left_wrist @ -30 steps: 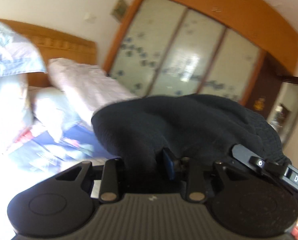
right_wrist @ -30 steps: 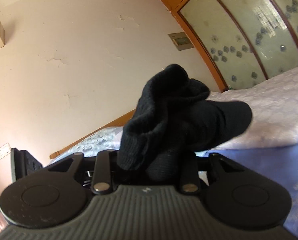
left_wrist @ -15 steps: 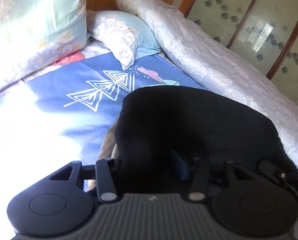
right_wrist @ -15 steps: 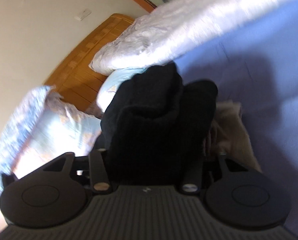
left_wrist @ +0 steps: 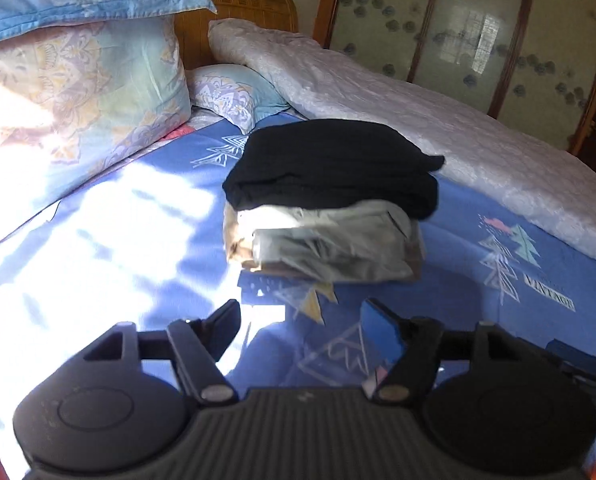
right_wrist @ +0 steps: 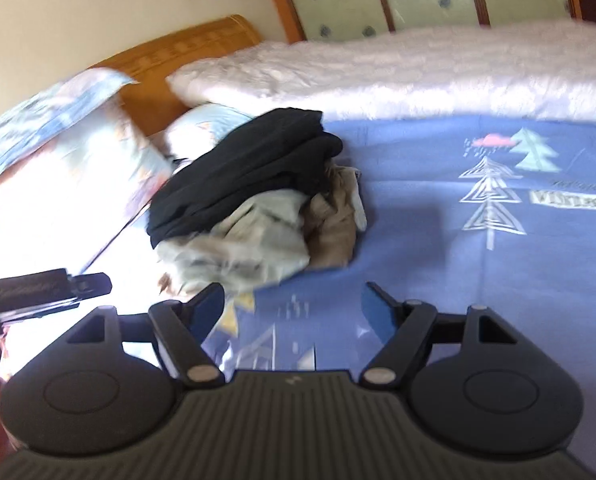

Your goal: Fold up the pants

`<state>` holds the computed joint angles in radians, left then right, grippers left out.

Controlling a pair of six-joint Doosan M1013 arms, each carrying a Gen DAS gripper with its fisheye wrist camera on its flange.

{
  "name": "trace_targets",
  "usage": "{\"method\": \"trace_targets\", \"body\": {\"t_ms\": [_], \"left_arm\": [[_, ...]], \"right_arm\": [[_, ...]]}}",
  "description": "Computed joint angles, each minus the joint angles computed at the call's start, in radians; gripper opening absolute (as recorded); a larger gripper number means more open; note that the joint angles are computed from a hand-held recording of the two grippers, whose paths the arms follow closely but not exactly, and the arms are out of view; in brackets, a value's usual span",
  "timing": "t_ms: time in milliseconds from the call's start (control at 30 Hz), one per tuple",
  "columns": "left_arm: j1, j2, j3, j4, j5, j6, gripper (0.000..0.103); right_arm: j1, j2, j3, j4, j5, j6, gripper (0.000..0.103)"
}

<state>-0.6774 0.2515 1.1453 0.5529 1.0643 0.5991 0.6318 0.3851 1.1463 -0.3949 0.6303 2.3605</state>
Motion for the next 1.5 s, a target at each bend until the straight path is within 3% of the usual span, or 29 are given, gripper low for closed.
{"method": "trace_targets", "body": {"t_ms": [33, 200, 333, 467, 567, 700, 967, 1100, 1500], "left_arm": [[-0.03, -0.03, 0.038, 0.034, 0.007, -0.043, 0.086], [-0.147, -0.132, 0.164, 0.122, 0.037, -0.125, 0.09], [-0.182, -0.158, 0.178, 0.134, 0.049, -0.126, 0.103], [-0.227, -0.171, 0.193, 0.206, 0.107, -0.156, 0.103], [-0.243, -0.182, 0.215, 0.201, 0.147, -0.177, 0.103], [-0.262, -0.176, 0.234, 0.234, 0.222, -0.163, 0.103], [-0.27, -0.176, 0.244, 0.269, 0.215, -0.138, 0.103], [-0.256, -0.179, 0.25, 0.228, 0.19, -0.129, 0.103], [-0.263, -0.172, 0.253, 0.262, 0.222, -0.141, 0.103]], "right_arm": [[0.014, -0.011, 0.017, -0.034, -0.02, 0.018, 0.086], [0.07, -0.123, 0.161, -0.144, -0.05, 0.188, 0.097], [0.125, -0.143, 0.171, -0.221, 0.076, 0.221, 0.103], [0.165, -0.155, 0.189, -0.341, 0.166, 0.356, 0.103], [0.19, -0.171, 0.207, -0.396, 0.209, 0.437, 0.103], [0.208, -0.189, 0.239, -0.428, 0.203, 0.486, 0.103], [0.233, -0.191, 0.259, -0.459, 0.217, 0.511, 0.103], [0.229, -0.184, 0.257, -0.448, 0.226, 0.507, 0.103], [0.215, -0.175, 0.253, -0.382, 0.222, 0.473, 0.103]]}}
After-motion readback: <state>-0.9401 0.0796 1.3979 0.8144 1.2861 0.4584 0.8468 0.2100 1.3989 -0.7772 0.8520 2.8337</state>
